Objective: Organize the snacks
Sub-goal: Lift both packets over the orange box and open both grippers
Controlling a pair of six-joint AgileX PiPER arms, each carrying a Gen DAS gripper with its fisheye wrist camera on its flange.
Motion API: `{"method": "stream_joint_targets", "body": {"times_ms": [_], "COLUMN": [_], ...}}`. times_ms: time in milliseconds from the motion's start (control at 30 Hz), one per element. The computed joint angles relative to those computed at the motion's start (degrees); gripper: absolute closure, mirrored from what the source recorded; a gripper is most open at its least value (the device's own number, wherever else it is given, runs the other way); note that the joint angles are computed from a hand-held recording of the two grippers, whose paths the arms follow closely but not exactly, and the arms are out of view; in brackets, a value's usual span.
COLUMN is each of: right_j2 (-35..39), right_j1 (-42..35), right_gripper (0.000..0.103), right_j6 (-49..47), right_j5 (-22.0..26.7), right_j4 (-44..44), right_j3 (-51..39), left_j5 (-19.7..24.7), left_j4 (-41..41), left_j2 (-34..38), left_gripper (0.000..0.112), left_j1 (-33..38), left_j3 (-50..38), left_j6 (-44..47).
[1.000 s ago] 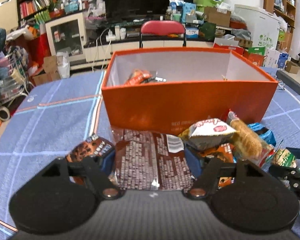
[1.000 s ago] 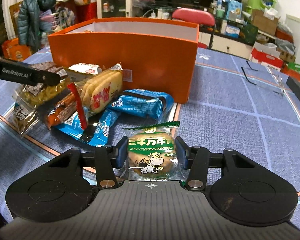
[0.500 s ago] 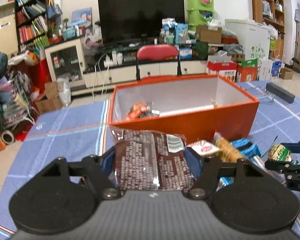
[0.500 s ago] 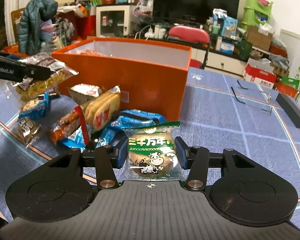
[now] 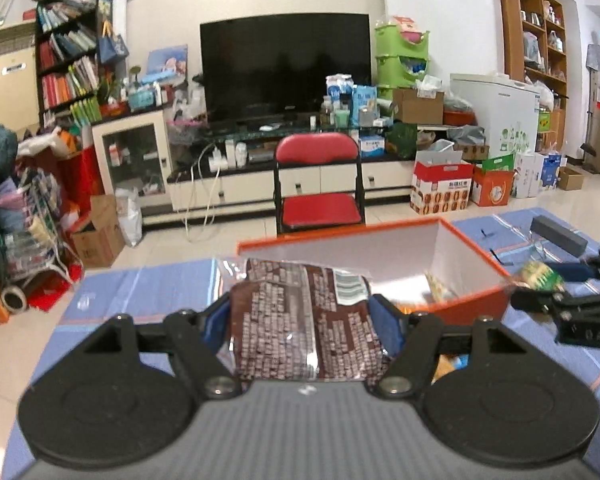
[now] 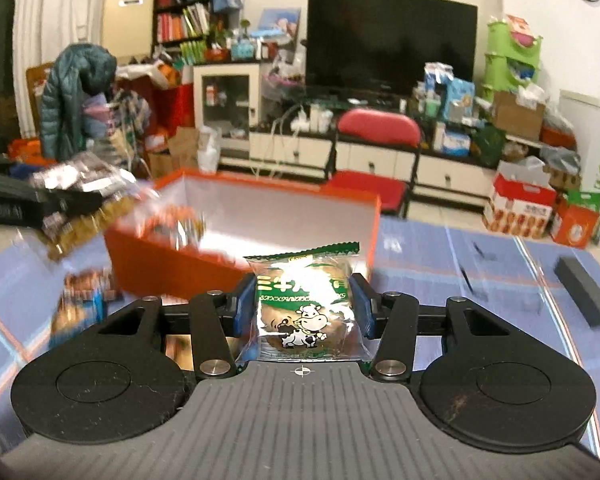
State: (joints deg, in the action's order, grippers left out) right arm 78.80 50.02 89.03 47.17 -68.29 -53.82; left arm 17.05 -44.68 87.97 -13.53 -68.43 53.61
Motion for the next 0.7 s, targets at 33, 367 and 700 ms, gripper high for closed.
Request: {"method": "stream_joint_targets", "body": {"times_ms": [33, 367, 700], "right_j2": [1.2, 20.4, 18.6], "right_j1": [-2.8, -16.0, -15.6], "right_gripper": [0.069, 0.069, 0.018], "right_j6": [-2.9, -28.0, -18.2], "right_j5": [-2.2, -8.7, -7.2], "right_j4": [0.9, 16.4, 10.1], "right_j3": [-2.5, -28.7, -24.4], "left_j5": [0.0, 9.5, 7.9], "left_j4": [3.0, 33.9, 32.1], "left_j2": [1.5, 22.0, 21.8], "left_gripper": [0.042, 0.042, 0.01], "left_j1": [-0.6, -6.2, -4.5], "left_j3": [-2.3, -32.2, -31.4], "left_j6": [-3.1, -36.4, -37.1]}}
